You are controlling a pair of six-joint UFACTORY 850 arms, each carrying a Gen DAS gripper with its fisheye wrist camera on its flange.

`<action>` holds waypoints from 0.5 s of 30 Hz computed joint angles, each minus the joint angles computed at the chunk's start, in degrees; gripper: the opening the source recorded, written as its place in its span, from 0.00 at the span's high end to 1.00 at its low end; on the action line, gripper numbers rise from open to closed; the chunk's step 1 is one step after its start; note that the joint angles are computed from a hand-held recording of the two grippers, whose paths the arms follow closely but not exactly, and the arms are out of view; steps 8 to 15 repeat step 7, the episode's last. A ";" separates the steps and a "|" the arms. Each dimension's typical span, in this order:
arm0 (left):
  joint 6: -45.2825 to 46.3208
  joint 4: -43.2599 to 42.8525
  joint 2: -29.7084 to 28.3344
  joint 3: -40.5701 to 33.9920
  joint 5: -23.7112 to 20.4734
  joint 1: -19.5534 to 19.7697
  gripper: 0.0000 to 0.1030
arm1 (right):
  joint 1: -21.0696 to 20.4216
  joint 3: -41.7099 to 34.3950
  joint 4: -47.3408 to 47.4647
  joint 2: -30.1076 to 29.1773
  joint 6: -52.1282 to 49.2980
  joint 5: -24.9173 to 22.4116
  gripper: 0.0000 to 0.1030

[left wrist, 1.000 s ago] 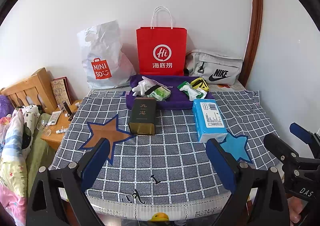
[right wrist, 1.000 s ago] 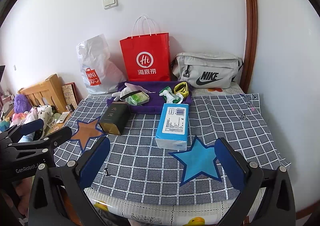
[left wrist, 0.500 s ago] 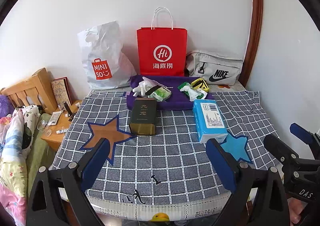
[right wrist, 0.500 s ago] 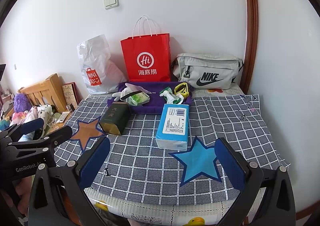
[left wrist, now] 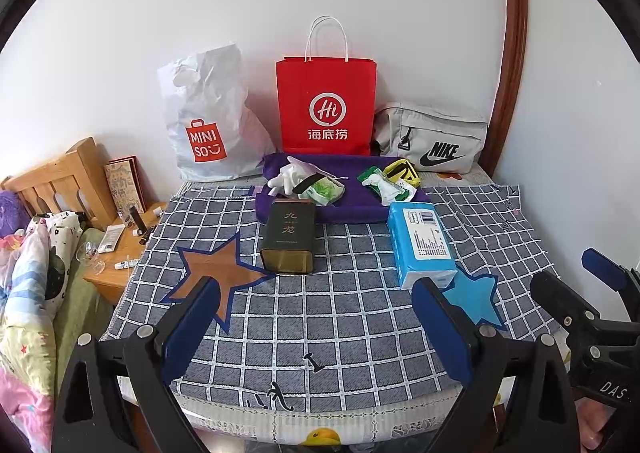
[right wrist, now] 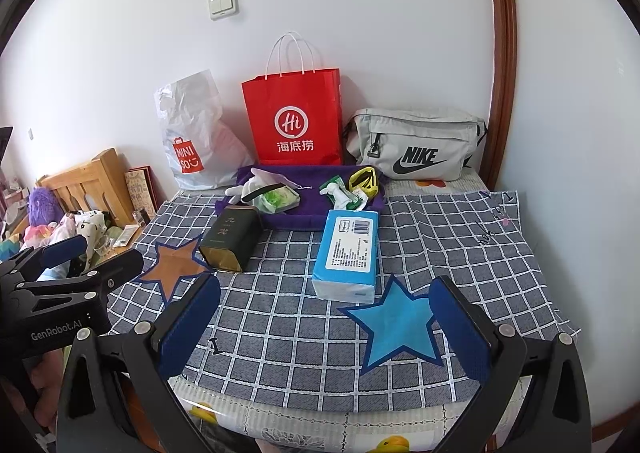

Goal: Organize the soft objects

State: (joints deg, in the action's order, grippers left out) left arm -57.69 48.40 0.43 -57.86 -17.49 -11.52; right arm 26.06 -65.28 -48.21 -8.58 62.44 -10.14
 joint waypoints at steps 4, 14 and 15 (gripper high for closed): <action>-0.11 0.03 -0.01 -0.03 0.07 0.10 0.06 | -0.06 0.06 -0.31 0.24 0.10 0.05 0.00; 0.90 -0.96 -0.38 -0.61 0.21 0.54 0.06 | -0.29 -0.13 0.12 0.12 -0.68 0.40 0.00; 0.90 -0.96 -0.38 -0.61 0.21 0.54 0.06 | -0.29 -0.13 0.12 0.12 -0.68 0.40 0.00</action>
